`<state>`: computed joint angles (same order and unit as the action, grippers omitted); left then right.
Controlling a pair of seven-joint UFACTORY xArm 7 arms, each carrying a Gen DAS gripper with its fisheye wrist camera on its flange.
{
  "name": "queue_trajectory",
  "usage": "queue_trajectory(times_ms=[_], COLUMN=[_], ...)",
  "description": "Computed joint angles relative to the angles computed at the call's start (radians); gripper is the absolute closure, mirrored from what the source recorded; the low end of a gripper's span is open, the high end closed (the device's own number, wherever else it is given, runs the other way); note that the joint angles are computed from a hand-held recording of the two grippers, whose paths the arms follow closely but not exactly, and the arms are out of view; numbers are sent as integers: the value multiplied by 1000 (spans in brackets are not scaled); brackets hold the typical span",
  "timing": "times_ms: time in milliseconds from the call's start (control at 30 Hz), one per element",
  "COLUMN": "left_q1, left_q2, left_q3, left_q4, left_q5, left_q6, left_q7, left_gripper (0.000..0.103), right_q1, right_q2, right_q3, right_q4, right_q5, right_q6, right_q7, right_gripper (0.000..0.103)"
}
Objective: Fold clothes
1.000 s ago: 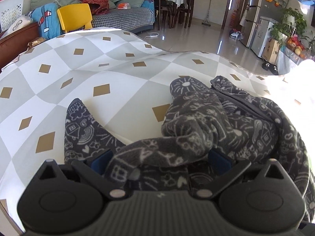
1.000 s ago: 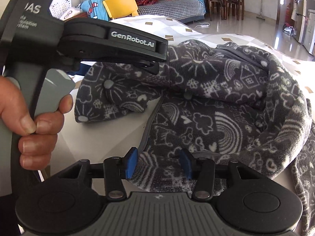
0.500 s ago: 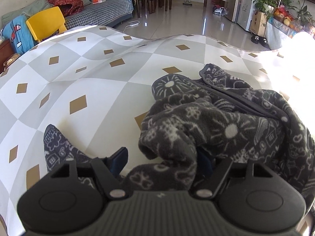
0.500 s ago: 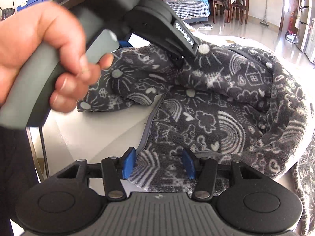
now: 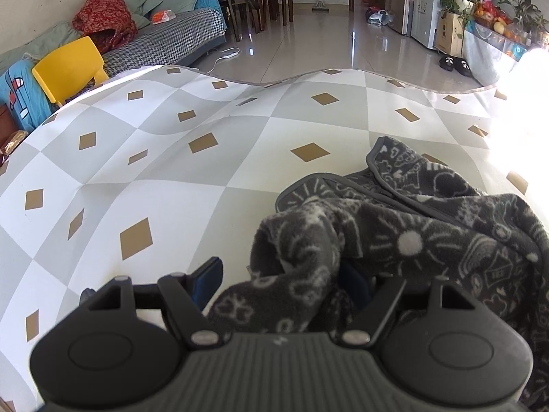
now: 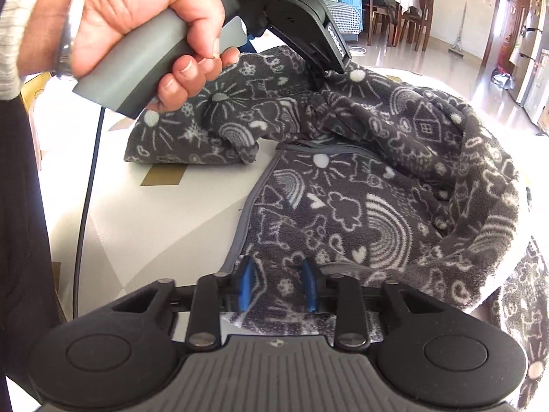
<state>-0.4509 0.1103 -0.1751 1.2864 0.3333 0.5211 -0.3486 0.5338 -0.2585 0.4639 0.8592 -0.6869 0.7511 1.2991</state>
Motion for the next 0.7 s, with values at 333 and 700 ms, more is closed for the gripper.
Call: queue_trajectory(times_ms=[333, 700], left_q1=[7, 14], left_q2=[72, 79], left_q3=[23, 21], left_q4=[74, 95], left_q5=[-29, -119], left_q6=[-1, 43], left_q7=[-33, -17], left_gripper=[26, 21], right_q1=[11, -87], right_q2=[-77, -109], right_q3=[-26, 44], right_q4=[-63, -57], right_q5=[157, 103], right_q6=[-45, -68], right_q7=[-112, 2], right_gripper=[94, 64])
